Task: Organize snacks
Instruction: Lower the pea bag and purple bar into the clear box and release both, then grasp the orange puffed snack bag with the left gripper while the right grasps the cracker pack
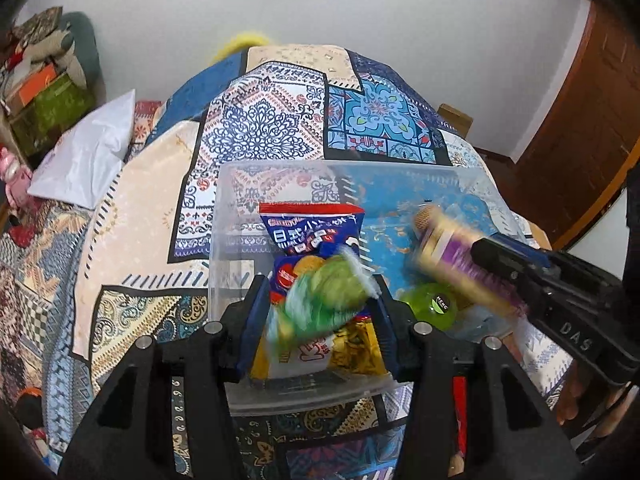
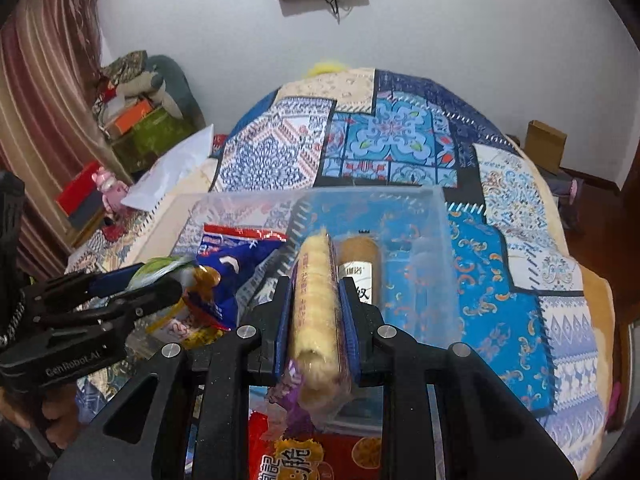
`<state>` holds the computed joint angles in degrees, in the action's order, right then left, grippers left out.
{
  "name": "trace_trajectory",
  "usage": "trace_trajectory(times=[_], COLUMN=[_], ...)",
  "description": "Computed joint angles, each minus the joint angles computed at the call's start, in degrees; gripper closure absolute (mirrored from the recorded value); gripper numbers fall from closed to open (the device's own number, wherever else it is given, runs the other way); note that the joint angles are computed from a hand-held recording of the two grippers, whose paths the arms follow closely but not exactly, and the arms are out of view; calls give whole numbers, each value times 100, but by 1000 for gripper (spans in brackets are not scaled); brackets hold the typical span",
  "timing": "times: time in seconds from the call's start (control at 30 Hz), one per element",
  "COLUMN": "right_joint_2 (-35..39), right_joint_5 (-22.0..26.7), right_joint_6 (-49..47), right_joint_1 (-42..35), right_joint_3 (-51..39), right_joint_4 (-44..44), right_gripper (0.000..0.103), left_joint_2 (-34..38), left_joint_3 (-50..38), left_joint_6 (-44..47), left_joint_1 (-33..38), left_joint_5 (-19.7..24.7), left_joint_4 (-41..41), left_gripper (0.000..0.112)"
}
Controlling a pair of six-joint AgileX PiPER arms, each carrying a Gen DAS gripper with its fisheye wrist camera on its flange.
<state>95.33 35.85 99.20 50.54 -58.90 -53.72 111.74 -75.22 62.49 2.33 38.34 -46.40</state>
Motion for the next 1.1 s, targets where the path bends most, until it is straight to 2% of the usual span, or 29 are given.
trace_trajectory(times=[0.07,0.13,0.2,0.27,0.43,0.63,0.83,1.0,1.1], right_joint_2=[50,23,-103,-233,-706,-1080,-1033,-911,-784], right_joint_5=[204,333,402,554,1245,2217,3017,2944,2624], right_joint_6=[-110,-330,-271,-191,-2,414,981,1485,1615], right_joint_1=[51,98,174,296,935,1956,2879,3229,3203], right_joint_3=[-78,-128,-73,-29,52,128,164,412,577], right_joint_4=[89,261,256,211,137,84,209,532,714], right_gripper=[79,72,57,51,51,49,49,49,49], left_joint_2=[-46,-179,-376,-647,-1369,-2032,-2271,-2055,-1925], left_joint_3=[45,176,336,552,1097,1648,2338,2704,2897], left_joint_6=[72,223,406,672,1386,1895,2608,3071,3507], left_joint_1=[45,78,123,218,577,1258,1826,2101,2191], left_joint_5=[41,13,13,56,289,848,887,612,348], left_joint_4=[-73,-161,-245,-393,-693,-624,-537,-405,-483], left_gripper=[57,57,55,48,45,44,43,43,43])
